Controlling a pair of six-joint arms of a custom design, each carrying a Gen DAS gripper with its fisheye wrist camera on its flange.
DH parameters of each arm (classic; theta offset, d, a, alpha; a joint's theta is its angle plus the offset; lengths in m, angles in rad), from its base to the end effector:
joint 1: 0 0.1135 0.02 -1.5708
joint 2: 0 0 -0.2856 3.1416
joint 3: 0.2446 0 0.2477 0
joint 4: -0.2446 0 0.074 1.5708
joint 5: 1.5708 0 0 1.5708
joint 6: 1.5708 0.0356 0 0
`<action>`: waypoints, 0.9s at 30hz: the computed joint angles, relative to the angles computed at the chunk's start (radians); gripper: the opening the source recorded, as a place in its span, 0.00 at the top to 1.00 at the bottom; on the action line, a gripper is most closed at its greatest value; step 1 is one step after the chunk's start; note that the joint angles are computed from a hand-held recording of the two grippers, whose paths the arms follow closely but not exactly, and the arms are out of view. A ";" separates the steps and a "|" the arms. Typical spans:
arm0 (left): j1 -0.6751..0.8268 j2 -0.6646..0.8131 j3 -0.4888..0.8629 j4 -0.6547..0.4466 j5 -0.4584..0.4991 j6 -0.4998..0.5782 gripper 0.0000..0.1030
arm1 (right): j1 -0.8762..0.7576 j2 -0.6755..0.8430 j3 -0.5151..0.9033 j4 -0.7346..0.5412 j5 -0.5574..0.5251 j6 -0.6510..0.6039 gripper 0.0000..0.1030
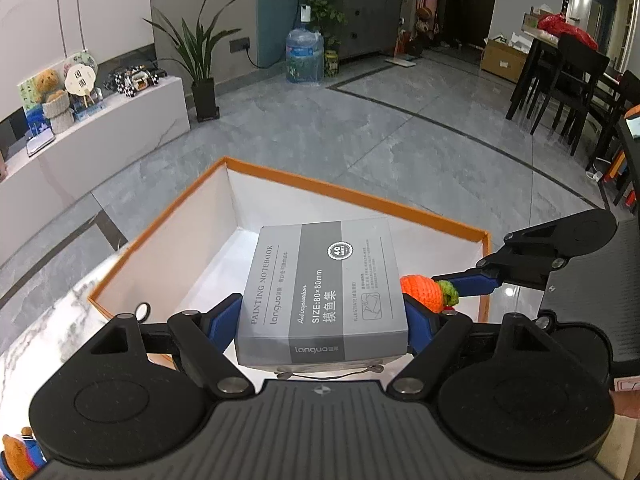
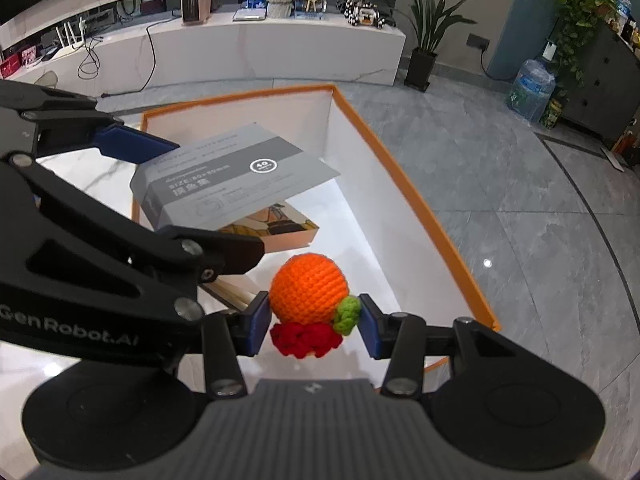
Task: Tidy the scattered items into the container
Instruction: 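Lift and carry the notebook and fruit over the orange box with both tools, then open the right tool to drop the fruit while the left tool lowers the notebook into the box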
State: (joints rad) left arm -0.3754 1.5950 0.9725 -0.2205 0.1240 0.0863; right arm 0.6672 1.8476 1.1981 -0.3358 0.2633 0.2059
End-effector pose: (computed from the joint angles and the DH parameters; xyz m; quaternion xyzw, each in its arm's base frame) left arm 0.3053 -0.1250 0.2260 0.2349 0.9029 -0.1085 0.3432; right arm 0.3087 0.2313 0.2003 -0.1801 0.9327 0.0071 0.3124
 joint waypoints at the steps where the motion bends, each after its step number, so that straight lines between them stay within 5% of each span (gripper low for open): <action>1: -0.001 0.009 0.001 0.002 0.000 0.000 0.08 | -0.002 0.006 0.000 0.001 -0.003 -0.001 0.52; 27: 0.019 0.124 0.055 -0.087 0.049 -0.013 0.07 | 0.005 0.041 -0.029 -0.009 0.001 -0.052 0.50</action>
